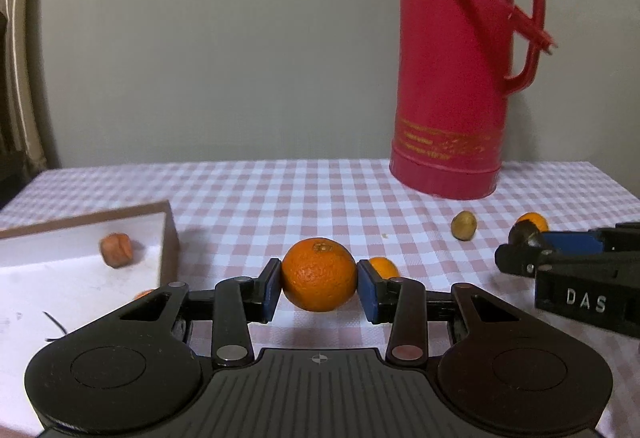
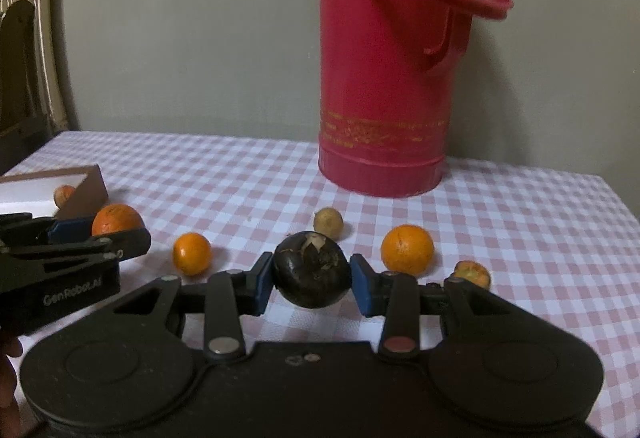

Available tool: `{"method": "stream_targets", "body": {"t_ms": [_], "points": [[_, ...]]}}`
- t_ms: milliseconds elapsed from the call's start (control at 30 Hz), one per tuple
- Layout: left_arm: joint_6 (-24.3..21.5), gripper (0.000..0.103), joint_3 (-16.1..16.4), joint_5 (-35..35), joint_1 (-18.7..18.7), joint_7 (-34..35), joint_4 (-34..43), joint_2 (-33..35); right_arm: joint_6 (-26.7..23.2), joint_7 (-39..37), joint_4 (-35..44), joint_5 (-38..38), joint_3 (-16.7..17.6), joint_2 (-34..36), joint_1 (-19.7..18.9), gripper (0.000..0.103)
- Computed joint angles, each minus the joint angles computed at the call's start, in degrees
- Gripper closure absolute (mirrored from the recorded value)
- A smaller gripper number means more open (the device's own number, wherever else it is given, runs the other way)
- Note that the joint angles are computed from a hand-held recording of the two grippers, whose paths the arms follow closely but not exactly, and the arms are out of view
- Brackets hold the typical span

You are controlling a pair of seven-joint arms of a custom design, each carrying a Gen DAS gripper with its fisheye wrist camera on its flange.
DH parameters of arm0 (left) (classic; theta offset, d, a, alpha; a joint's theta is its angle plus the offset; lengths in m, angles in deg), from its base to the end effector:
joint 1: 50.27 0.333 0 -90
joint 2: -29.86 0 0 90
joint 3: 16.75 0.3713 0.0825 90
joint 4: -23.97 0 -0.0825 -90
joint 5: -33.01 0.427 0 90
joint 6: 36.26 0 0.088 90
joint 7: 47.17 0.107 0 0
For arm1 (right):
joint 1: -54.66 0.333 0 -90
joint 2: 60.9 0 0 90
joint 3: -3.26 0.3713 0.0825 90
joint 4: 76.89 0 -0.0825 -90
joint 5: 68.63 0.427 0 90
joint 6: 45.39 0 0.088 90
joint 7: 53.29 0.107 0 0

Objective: Organize fruits
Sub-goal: 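Grasp an orange with the left tool while the right tool grasps the dark round fruit, then carry the orange and dark round fruit over the white tray with both tools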

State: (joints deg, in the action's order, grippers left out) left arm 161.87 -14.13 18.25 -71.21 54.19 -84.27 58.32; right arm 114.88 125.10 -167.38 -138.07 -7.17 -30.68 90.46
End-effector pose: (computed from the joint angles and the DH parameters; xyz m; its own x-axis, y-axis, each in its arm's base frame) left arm 0.7061 -0.2080 0.3904 -0.2309 -0.9728 -0.0191 -0.4662 0.1278 -0.8754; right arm 0.6799 0.4004 0.4140 0.0061 -0.9999 -0.0108 -0.5461 0.0057 -0.8377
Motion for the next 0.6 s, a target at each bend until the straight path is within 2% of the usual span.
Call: {"method": "stream_targets", "body": {"t_ms": [167, 367, 600], "points": [[2.76, 0.063, -3.76, 2.55, 3.97, -1.17, -4.06, -3.04, -1.50, 4.42, -1.70, -4.24, -0.12, -2.49, 1.53, 0.071], [5.19, 0.063, -6.97, 4.70, 7.20, -2.87, -8.80, -6.04, -4.58, 9.20, -4.09, -9.43, 2.78, -5.32, 1.32, 0.071], [7.85, 0.063, -8.16, 5.45, 8.02, -3.08, -13.06, -8.88, -7.94, 13.03, -7.34, -13.77, 6.69, -8.13, 0.36, 0.071]]}}
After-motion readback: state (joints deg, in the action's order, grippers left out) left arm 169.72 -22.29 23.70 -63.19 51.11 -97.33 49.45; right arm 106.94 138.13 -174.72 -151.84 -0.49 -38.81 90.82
